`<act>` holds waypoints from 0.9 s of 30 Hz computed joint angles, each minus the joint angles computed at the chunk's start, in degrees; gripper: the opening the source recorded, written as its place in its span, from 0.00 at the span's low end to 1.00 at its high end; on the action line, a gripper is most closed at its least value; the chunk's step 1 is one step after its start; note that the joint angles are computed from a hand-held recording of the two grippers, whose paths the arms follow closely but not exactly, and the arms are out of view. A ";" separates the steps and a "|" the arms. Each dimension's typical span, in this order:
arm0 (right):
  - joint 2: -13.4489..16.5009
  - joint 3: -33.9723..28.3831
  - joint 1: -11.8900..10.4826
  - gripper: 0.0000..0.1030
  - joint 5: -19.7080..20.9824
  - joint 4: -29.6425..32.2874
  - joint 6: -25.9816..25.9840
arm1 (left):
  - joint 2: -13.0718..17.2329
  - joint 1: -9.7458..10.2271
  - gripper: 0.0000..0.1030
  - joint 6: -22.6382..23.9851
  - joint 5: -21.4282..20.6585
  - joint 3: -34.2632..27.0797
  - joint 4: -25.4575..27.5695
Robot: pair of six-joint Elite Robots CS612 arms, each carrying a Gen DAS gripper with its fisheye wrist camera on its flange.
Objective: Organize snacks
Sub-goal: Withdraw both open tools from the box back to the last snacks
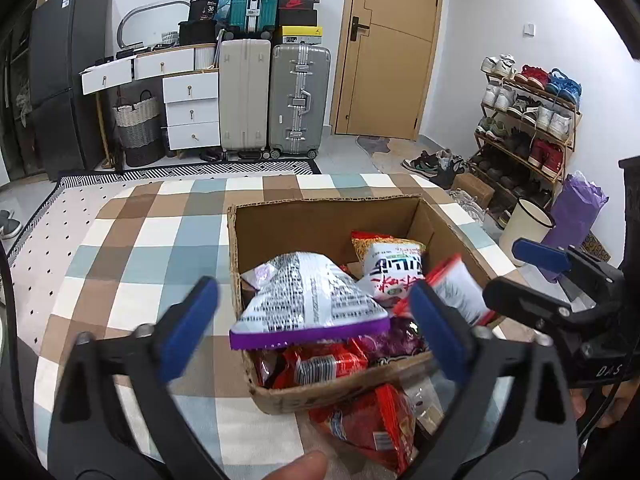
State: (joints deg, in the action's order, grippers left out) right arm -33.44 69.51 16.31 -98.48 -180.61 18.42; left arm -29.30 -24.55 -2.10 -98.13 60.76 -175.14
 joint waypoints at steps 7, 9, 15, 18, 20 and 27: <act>-1.98 3.16 0.39 0.99 -0.41 1.02 2.25 | -2.74 -0.16 0.99 0.59 1.80 5.15 -3.44; -2.46 3.61 0.72 1.00 -1.18 2.80 2.08 | -3.64 -0.06 0.99 0.51 1.69 6.90 -4.12; -3.32 5.15 1.48 1.00 -0.17 5.80 1.67 | -6.11 0.02 0.99 1.22 3.06 12.06 -5.28; -3.28 5.59 1.82 1.00 0.59 6.99 1.52 | -6.87 0.19 0.99 1.68 2.99 13.88 -5.24; -3.04 5.50 2.04 1.00 0.99 8.38 1.47 | -7.15 0.15 0.99 1.83 3.52 14.89 -5.52; -1.92 4.80 2.20 1.00 4.92 12.27 2.62 | -7.35 0.57 0.99 -0.37 2.63 16.68 -4.05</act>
